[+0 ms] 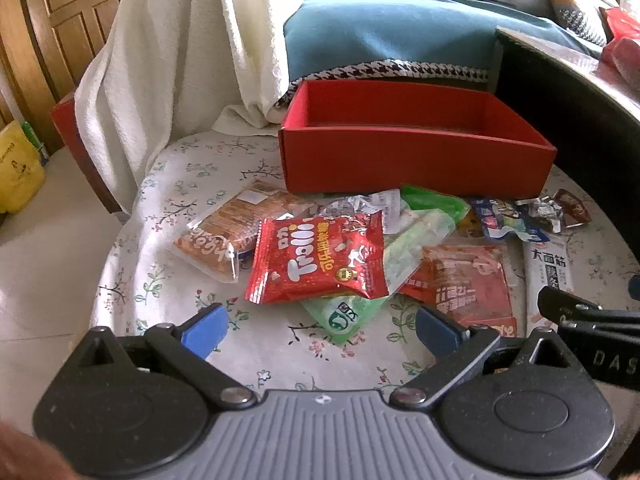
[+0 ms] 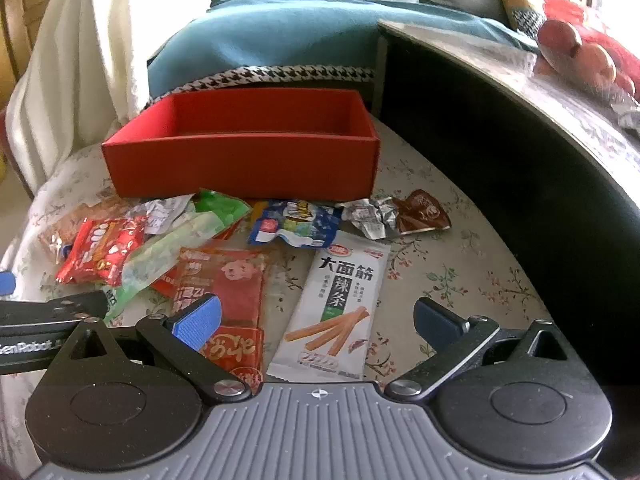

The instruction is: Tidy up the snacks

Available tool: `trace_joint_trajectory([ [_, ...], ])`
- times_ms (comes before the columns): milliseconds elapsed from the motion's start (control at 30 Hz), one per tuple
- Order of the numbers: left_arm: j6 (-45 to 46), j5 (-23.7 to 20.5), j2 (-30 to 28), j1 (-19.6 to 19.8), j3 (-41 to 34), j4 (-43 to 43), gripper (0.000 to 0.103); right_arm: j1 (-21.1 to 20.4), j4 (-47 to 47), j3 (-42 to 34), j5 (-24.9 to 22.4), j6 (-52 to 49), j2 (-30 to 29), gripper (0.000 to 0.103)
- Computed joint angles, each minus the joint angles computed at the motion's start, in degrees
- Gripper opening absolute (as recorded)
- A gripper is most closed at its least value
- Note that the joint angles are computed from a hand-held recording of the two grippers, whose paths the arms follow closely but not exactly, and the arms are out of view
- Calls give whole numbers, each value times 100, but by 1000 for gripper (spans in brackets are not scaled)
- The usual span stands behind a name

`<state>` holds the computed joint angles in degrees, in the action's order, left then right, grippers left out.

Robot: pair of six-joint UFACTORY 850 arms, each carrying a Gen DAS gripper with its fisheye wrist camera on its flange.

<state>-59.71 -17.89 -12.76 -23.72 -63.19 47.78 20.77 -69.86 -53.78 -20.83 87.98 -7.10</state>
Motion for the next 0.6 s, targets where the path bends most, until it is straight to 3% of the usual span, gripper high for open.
trace_joint_trajectory([
  [133,308,134,1,-18,19,-184,95,-176,348,-27,83,-265,35,103],
  [267,398,-232,-90,-118,-82,33,95,-363,897,-104,122,-610,-27,103],
  [333,925,-320,-128,-56,-182,-586,95,-437,1428,-104,327,-1079,-42,103],
  [400,1319,-416,-160,19,-265,-1160,95,-403,1363,-90,465,-1101,-30,103],
  [467,889,-486,-181,38,-276,-857,95,-313,1175,-162,465,-1066,-94,103],
  [600,287,-541,-143,166,-260,-563,95,-160,2051,-470,619,-2253,-371,101],
])
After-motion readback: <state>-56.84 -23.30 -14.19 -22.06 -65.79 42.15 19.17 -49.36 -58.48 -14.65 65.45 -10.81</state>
